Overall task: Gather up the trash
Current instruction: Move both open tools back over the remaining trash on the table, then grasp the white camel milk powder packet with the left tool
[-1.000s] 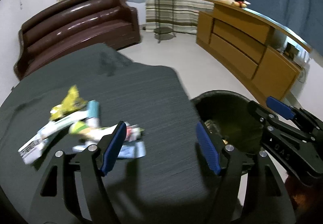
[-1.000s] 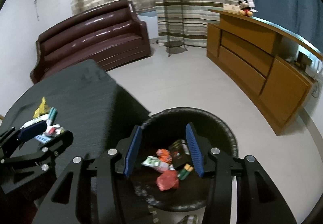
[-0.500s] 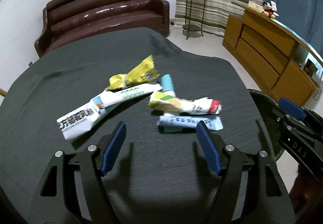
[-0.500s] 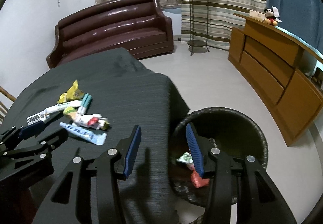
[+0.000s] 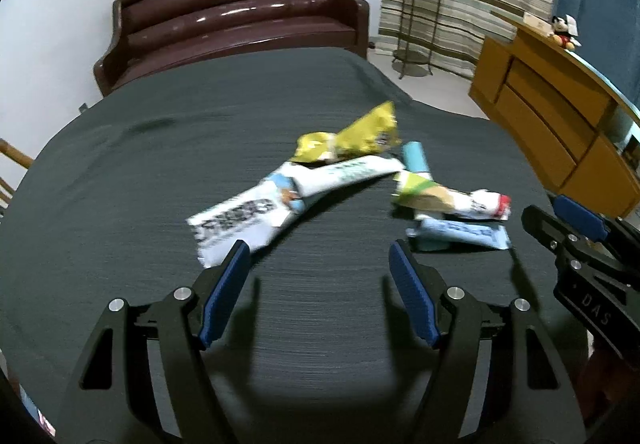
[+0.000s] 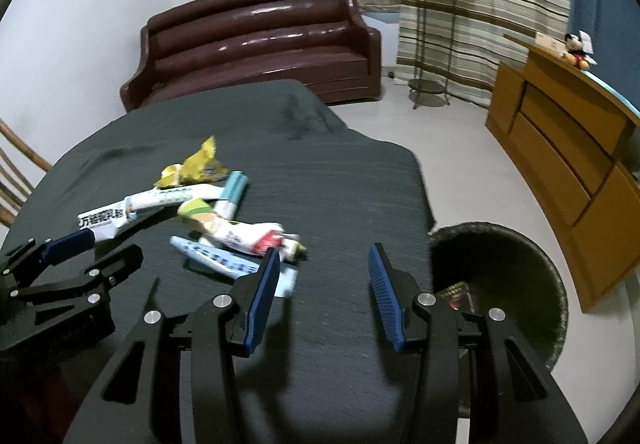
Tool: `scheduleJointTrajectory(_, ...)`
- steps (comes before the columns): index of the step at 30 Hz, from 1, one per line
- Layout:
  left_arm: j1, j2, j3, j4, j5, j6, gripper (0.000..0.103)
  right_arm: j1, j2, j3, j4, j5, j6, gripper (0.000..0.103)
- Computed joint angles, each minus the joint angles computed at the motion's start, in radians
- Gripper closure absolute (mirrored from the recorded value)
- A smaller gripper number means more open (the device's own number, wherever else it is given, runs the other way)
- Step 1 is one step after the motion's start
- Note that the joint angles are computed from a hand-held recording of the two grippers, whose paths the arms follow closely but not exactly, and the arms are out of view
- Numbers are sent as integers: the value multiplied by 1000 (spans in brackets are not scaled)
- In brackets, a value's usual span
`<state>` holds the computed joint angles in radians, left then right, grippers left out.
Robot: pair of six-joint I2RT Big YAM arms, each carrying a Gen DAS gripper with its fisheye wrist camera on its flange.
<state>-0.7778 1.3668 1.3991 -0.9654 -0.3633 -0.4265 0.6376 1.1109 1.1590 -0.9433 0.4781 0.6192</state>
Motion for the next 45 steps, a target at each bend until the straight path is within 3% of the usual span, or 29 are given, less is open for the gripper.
scheduleJointTrajectory(9,54,-21,-16,-1,4,-8,33,5,65,51,13,-35,-46,57)
scheduleJointTrajectory(24,76,-8,-13,0,33,-8,33,-18,140,114,-10,-97,-84,56)
scheduleJointTrajectory(45,80,1,-20,14,43,-14,33,-18,88,70,-32,-53,-3,60)
